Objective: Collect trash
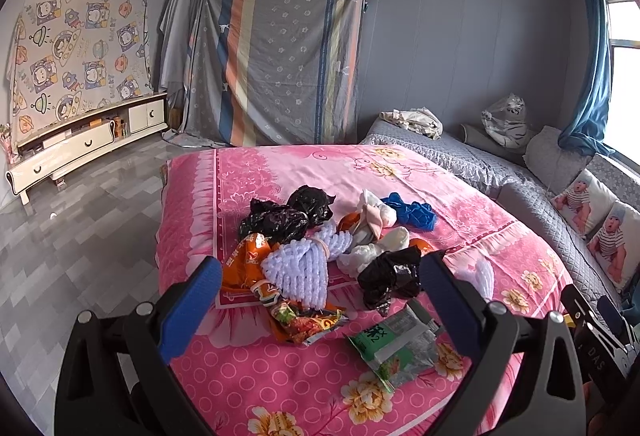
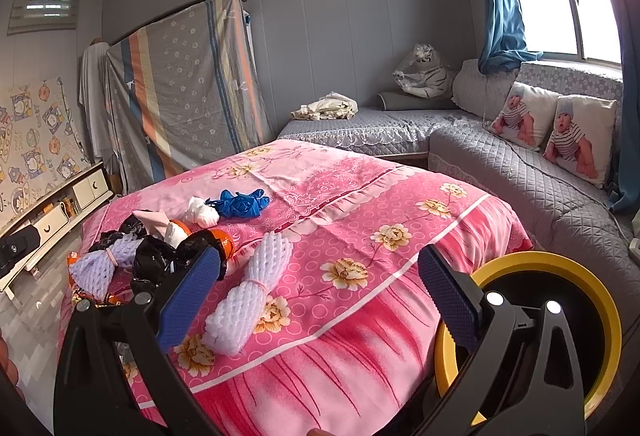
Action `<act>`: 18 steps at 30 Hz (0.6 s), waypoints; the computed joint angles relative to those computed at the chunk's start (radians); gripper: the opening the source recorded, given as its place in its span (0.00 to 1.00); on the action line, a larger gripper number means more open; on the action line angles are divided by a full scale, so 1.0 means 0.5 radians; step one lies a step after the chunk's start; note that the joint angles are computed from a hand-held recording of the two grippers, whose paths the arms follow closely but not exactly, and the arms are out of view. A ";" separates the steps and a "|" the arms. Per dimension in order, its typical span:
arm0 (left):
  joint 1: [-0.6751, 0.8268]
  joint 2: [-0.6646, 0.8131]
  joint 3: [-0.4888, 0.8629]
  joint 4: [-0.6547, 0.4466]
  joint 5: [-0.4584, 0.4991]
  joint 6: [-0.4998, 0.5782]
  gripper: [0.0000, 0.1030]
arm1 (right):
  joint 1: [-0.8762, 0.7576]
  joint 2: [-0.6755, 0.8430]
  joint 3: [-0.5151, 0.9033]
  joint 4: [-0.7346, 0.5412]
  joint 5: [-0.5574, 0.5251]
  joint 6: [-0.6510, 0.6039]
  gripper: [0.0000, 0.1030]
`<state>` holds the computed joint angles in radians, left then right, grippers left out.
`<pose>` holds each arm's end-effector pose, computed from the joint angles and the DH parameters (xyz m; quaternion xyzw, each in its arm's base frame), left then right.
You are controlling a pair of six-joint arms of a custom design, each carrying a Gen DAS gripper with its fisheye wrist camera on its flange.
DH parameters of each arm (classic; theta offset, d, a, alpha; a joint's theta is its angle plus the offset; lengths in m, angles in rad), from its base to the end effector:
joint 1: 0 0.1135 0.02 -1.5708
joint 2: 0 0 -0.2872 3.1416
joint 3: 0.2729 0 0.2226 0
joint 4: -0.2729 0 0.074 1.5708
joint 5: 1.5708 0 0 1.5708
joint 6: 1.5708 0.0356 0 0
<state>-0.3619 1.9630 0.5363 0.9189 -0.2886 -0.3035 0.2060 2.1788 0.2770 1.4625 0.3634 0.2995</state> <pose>0.2976 -0.1018 0.1228 -0.0479 0.8549 -0.0466 0.5145 0.2651 0.0425 0.0814 0.1356 0.8249 -0.0159 0.5486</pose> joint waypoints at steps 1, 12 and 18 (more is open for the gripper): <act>0.000 0.000 0.001 -0.003 -0.001 0.000 0.93 | -0.001 -0.001 -0.002 0.003 -0.001 0.001 0.92; -0.011 0.000 0.000 -0.001 -0.011 -0.001 0.93 | -0.007 -0.005 -0.003 -0.005 -0.011 0.006 0.92; -0.011 0.003 0.001 -0.003 -0.014 -0.003 0.93 | -0.012 -0.015 -0.005 -0.019 -0.016 0.008 0.92</act>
